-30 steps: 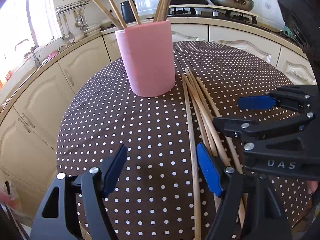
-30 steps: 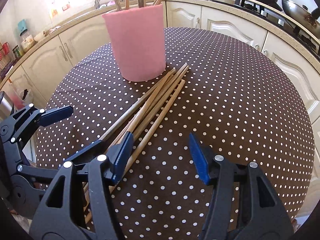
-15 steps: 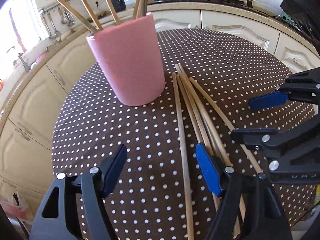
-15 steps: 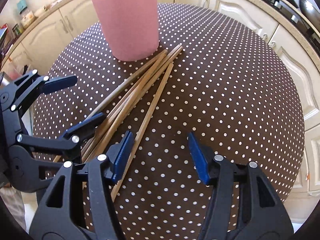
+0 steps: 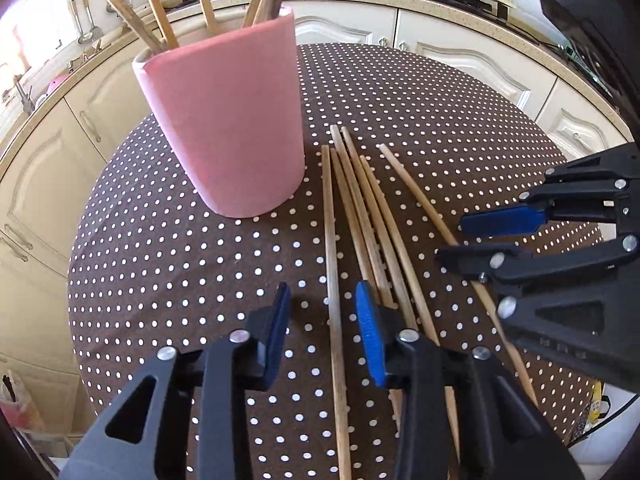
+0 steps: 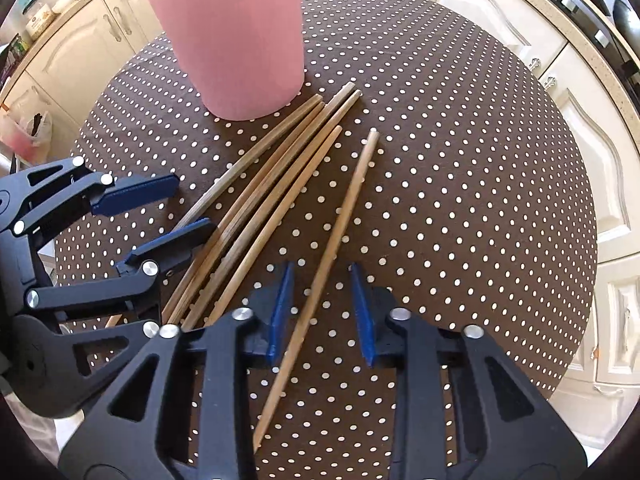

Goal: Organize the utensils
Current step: 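Close the left tool on a wooden chopstick while the right tool grasps another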

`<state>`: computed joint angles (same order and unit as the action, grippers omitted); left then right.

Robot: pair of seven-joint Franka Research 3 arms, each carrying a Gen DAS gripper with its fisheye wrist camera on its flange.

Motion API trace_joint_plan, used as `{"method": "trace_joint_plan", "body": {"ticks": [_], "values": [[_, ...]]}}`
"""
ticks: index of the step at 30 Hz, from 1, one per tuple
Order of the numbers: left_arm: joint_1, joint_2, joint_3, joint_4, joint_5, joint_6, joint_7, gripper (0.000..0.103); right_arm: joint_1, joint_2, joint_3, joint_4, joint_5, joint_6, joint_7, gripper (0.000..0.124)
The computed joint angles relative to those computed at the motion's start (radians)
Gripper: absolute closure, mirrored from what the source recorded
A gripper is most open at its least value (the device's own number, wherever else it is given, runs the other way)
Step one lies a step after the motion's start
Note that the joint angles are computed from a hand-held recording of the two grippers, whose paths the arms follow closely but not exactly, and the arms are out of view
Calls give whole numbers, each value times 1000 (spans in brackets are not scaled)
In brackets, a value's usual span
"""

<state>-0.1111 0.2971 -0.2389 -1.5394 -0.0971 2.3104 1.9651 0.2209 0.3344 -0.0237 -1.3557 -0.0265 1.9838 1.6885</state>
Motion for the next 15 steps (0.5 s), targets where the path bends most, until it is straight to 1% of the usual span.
{"method": "trace_joint_plan", "body": {"ticks": [1,2,4,6,10,11,13,14,15], "values": [[-1,0,0,2,2,0,0,80,-2,9,-1,14,1,-4,1,110],[-7,4,1,4,10,4,-12,84,-7,14,-3,20,9,-2,1,112],[-8,12,2,19,12,-3,-25,96,-26,-33,-4,-51,40,30,-12,115],[-6,9,0,16,9,-1,-24,97,-37,-39,-4,-67,55,58,-15,116],[-7,-9,1,-18,13,33,-37,98,-47,-86,-5,-146,64,126,-16,118],[-5,-16,0,-30,8,42,-38,98,-53,-108,-3,-185,77,165,-22,118],[4,-38,-6,-66,-18,62,-18,98,-51,-198,1,-310,82,222,-9,118],[17,-72,-11,-118,-49,87,8,98,-58,-230,4,-362,105,258,-16,118],[22,-87,-12,-141,-72,106,28,98,-63,-249,6,-392,121,281,-20,118]]}}
